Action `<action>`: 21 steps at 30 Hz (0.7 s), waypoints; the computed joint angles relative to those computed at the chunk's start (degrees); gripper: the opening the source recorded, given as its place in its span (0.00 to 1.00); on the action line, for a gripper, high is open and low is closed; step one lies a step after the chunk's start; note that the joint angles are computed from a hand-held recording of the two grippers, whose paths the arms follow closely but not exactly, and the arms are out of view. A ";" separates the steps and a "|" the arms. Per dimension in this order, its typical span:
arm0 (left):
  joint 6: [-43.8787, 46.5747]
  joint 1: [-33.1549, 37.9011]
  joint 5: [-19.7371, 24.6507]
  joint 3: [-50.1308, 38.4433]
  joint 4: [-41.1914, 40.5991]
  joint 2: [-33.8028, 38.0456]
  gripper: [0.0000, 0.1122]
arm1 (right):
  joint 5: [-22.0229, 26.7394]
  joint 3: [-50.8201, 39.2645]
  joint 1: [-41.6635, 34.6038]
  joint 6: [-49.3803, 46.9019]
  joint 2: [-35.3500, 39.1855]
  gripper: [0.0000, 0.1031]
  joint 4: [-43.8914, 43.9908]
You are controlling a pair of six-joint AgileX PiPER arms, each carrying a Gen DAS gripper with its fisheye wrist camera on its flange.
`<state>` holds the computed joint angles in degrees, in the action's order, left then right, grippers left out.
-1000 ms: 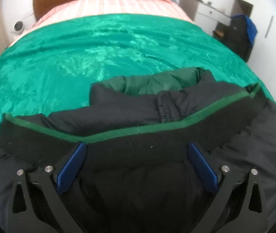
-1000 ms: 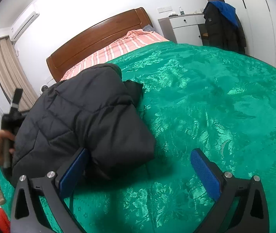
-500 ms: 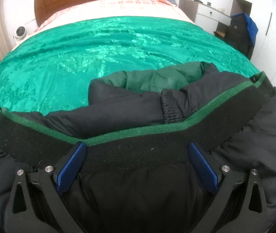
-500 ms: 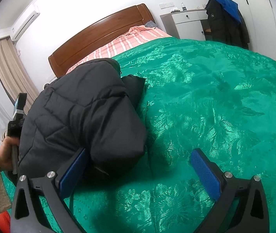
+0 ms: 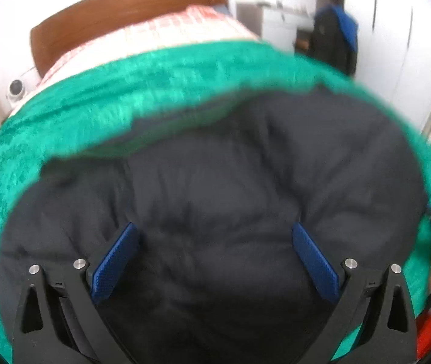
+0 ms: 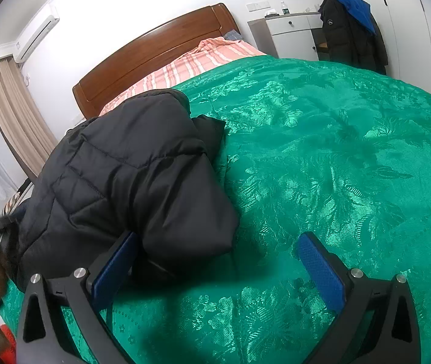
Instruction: Fold large clothes
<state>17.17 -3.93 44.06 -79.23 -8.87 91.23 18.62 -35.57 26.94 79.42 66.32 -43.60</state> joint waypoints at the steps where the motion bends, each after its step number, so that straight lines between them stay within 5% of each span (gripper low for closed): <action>1: 1.78 0.95 -1.47 1.55 -2.54 -0.07 0.91 | 0.00 -0.01 0.03 -0.07 0.02 0.99 0.03; 3: 4.21 2.94 -4.06 3.65 -7.73 0.47 0.91 | -0.09 0.14 0.11 0.58 0.00 0.99 -0.80; 7: -0.23 -0.03 -6.97 4.50 -0.85 1.01 0.91 | -0.30 0.22 -0.15 -0.10 0.00 0.99 -0.31; 14: 0.62 0.32 -9.19 7.40 -2.22 -0.71 0.91 | 0.15 0.14 0.29 0.25 -0.04 0.99 -0.46; 21: 1.91 2.76 -1.59 5.45 -6.76 -4.68 0.91 | 0.50 0.45 0.81 1.83 -0.13 0.99 -1.72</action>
<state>19.08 -1.17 42.47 -73.78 -15.64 86.55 19.12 -35.12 27.75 81.25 66.19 -45.32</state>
